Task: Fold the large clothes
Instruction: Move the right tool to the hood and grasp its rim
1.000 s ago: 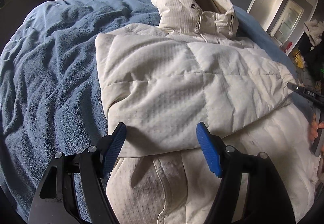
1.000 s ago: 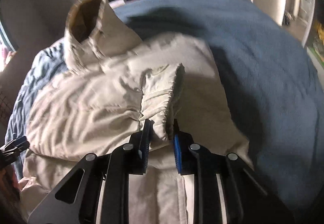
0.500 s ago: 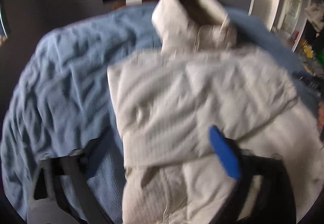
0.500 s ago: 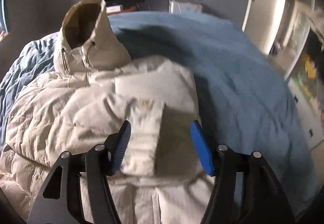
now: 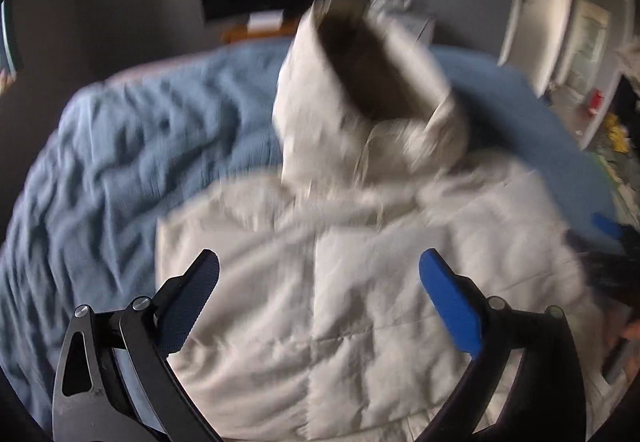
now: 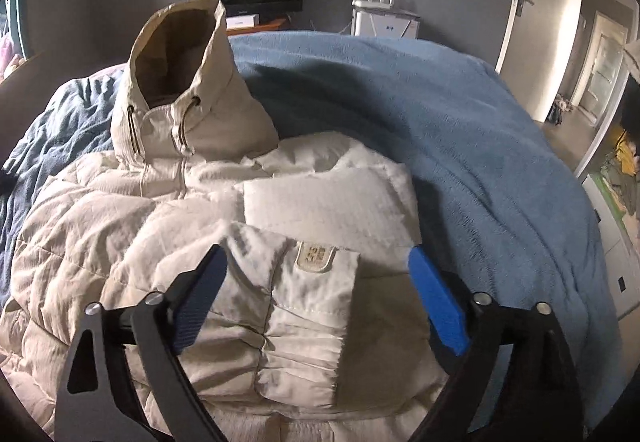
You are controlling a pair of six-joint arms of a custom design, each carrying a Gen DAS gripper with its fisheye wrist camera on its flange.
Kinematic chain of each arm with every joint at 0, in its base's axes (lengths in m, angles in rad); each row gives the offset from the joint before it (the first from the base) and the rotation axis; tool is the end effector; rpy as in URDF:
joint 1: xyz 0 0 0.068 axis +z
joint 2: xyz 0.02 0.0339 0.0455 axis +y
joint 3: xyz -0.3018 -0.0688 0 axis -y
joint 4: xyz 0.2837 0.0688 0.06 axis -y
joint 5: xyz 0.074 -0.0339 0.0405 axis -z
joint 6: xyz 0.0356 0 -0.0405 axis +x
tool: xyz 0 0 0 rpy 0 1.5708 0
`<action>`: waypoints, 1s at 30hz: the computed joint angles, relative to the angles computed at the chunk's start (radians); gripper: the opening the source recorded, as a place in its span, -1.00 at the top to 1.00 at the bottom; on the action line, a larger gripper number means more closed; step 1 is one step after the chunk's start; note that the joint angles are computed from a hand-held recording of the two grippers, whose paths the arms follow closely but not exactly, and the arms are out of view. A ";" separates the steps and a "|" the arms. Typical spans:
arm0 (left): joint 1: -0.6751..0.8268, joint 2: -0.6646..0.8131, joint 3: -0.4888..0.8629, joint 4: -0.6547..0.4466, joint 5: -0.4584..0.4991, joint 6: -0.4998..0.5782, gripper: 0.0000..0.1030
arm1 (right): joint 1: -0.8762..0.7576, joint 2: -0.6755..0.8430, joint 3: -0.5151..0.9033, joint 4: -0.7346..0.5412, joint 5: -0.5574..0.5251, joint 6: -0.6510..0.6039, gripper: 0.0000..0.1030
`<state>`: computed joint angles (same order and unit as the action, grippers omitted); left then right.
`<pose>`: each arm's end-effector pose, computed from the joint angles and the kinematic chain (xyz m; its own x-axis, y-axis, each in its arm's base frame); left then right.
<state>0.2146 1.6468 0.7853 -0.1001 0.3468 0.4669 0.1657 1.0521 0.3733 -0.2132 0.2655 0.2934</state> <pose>0.3296 0.0595 0.1501 -0.7201 0.2763 -0.6364 0.3515 0.9361 0.0087 0.1957 0.0233 0.1598 -0.7339 0.1602 -0.6601 0.2252 0.9742 -0.0139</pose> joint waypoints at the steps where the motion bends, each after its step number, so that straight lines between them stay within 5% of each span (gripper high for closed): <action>1: -0.006 0.045 -0.010 0.039 -0.020 -0.010 -0.87 | -0.004 0.020 -0.004 0.021 -0.008 -0.004 -0.75; 5: -0.011 0.189 -0.008 0.131 -0.086 0.008 -0.87 | -0.021 0.161 -0.007 0.121 -0.033 -0.015 -0.76; 10: 0.028 0.269 -0.002 0.190 -0.016 0.037 -0.89 | -0.044 0.344 -0.014 0.262 -0.075 -0.017 -0.83; 17: 0.024 0.236 -0.013 0.193 -0.010 0.068 -0.87 | -0.063 0.228 0.013 0.225 -0.096 -0.029 -0.85; 27: -0.034 0.291 0.291 0.024 0.001 -0.066 -0.87 | -0.006 0.593 0.488 0.207 -0.196 -0.075 -0.85; 30: -0.048 0.350 0.395 -0.019 -0.036 -0.094 -0.87 | -0.016 0.730 0.644 0.189 -0.222 -0.042 -0.65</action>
<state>0.1669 1.9964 1.1801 -0.1192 0.3105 0.3728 0.1496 1.7822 1.0170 -0.0240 0.0431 0.2515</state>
